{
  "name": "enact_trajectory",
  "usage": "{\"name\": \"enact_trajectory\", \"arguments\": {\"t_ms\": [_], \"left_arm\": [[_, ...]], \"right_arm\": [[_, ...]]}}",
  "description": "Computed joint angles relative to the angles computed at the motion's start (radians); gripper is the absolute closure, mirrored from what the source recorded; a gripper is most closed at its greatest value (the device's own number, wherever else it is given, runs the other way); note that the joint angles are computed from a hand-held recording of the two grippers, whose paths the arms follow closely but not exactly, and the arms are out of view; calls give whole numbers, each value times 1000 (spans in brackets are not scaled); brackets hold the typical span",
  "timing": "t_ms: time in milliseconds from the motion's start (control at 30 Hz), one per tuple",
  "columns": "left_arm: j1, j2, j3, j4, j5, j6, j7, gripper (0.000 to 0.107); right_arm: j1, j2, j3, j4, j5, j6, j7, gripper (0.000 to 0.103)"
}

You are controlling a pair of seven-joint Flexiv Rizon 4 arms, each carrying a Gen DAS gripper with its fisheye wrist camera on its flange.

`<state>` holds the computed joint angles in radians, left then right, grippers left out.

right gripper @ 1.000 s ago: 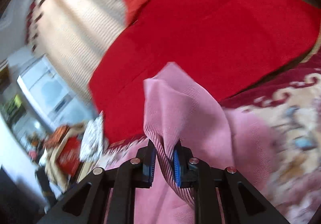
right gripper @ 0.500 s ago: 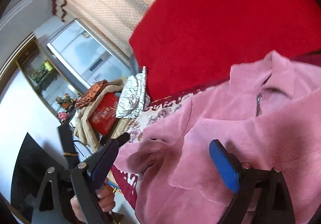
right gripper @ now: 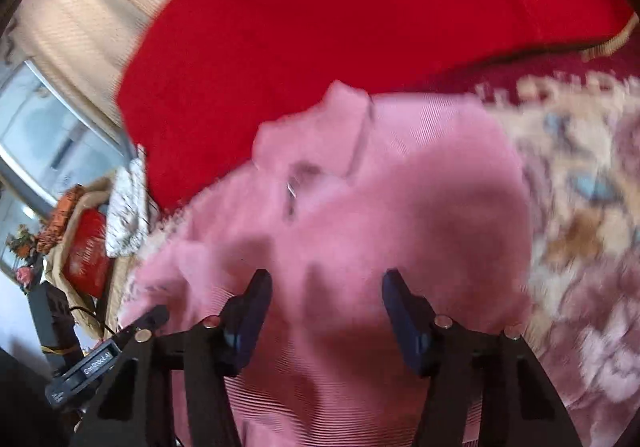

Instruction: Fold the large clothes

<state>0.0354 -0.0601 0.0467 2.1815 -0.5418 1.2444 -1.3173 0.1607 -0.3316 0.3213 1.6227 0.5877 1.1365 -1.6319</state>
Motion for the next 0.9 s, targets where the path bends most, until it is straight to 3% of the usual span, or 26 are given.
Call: {"name": "enact_trajectory", "arguments": {"t_ms": [67, 167, 200, 233, 300, 433, 533, 600, 667, 700, 733, 767, 900], "left_arm": [[0, -14, -17, -14, -56, -62, 64, 36], [-11, -20, -30, 1, -102, -15, 109, 38], [-14, -18, -39, 7, -155, -6, 150, 57], [-17, -9, -46, 15, -210, -8, 185, 85], [-29, -2, -66, 26, -411, -16, 313, 104], [-72, 23, -60, 39, -569, 49, 434, 104], [-128, 62, -61, 51, -790, 134, 631, 104], [-126, 65, -41, 50, -755, 126, 605, 104], [-100, 60, -13, 55, -613, 68, 488, 100], [-79, 57, 3, 56, -509, 20, 397, 79], [-56, 47, 17, 41, -418, -43, 312, 48], [-44, 41, 18, 36, -391, -76, 279, 39], [-49, 44, -5, 46, -435, -101, 345, 37]], "right_arm": [[32, 4, -19, 25, -63, 40, 1, 43], [37, 13, -11, 48, -95, 74, -7, 43], [27, 13, 2, 44, -83, 73, -22, 43], [18, 12, 14, 37, -67, 69, -37, 43], [-10, 11, 49, 21, -4, 67, -102, 43], [37, 15, 46, 32, -15, 113, -138, 43], [73, 13, 34, 53, -69, 126, -112, 43], [80, 9, 34, 56, -86, 114, -94, 43], [85, 11, 34, 67, -94, 142, -83, 43], [84, 9, 37, 67, -95, 152, -79, 43], [79, 8, 43, 65, -91, 161, -78, 42], [71, 7, 52, 63, -79, 174, -82, 40], [80, 4, 44, 78, -106, 219, -36, 35]]}}
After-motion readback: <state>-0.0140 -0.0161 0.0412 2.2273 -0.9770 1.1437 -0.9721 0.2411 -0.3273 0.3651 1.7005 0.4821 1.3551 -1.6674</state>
